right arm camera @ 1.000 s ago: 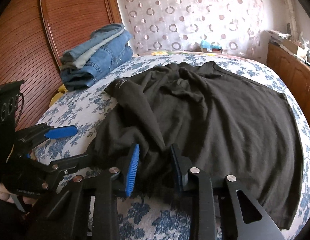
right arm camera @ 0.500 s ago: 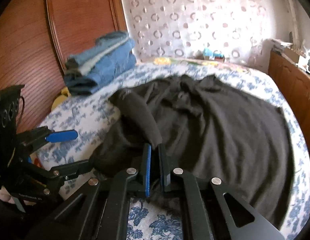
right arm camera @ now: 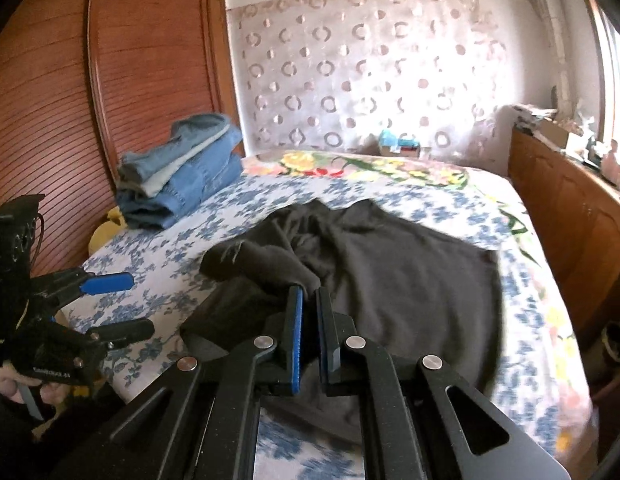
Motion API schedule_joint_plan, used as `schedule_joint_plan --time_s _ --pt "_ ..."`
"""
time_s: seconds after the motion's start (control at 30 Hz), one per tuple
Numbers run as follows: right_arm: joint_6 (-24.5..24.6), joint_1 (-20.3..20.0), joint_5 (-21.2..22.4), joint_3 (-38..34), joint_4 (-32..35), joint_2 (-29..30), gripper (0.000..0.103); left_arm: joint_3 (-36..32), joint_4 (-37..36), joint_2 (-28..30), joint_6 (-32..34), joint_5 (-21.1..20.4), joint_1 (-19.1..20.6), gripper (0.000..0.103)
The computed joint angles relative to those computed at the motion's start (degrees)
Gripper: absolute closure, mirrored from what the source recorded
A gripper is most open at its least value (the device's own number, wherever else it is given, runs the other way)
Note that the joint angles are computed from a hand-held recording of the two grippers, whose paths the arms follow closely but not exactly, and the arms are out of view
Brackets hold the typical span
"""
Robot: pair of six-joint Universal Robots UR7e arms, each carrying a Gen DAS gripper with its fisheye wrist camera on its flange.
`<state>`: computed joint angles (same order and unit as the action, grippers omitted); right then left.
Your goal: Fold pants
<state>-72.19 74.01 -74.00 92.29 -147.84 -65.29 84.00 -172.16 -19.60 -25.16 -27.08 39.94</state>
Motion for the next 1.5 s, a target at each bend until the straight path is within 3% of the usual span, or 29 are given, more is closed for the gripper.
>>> schedule_joint_plan --time_s 0.27,0.57,0.97,1.13,1.23,1.37,1.5 --pt "0.6 -2.5 1.3 0.9 -2.0 -2.6 0.097 -5.5 -0.9 2.6 5.4 -1.1 0.5 0.022" --pt "2.8 -4.5 -0.2 0.9 -3.4 -3.0 0.097 -11.1 0.7 5.5 8.6 -2.7 0.9 0.022" --pt "4.9 -5.3 -3.6 -0.6 -0.3 -3.5 0.097 -17.8 7.1 9.0 8.3 -4.0 1.8 0.022" --pt "6.3 -5.7 -3.1 -1.5 2.9 -4.0 0.097 -19.1 8.9 9.8 7.6 -4.3 2.3 0.022" --pt "6.7 -5.8 -3.0 -1.2 1.5 -4.0 0.097 -19.3 10.2 10.0 7.0 -4.7 2.7 0.022" --pt "8.5 -6.2 -2.4 -1.1 0.5 -4.2 0.084 -19.1 12.4 9.8 5.3 -5.8 3.4 0.022" --pt "9.7 -6.4 -1.2 -1.9 1.2 -4.2 0.08 -18.6 12.1 9.6 4.9 -6.7 3.7 0.022"
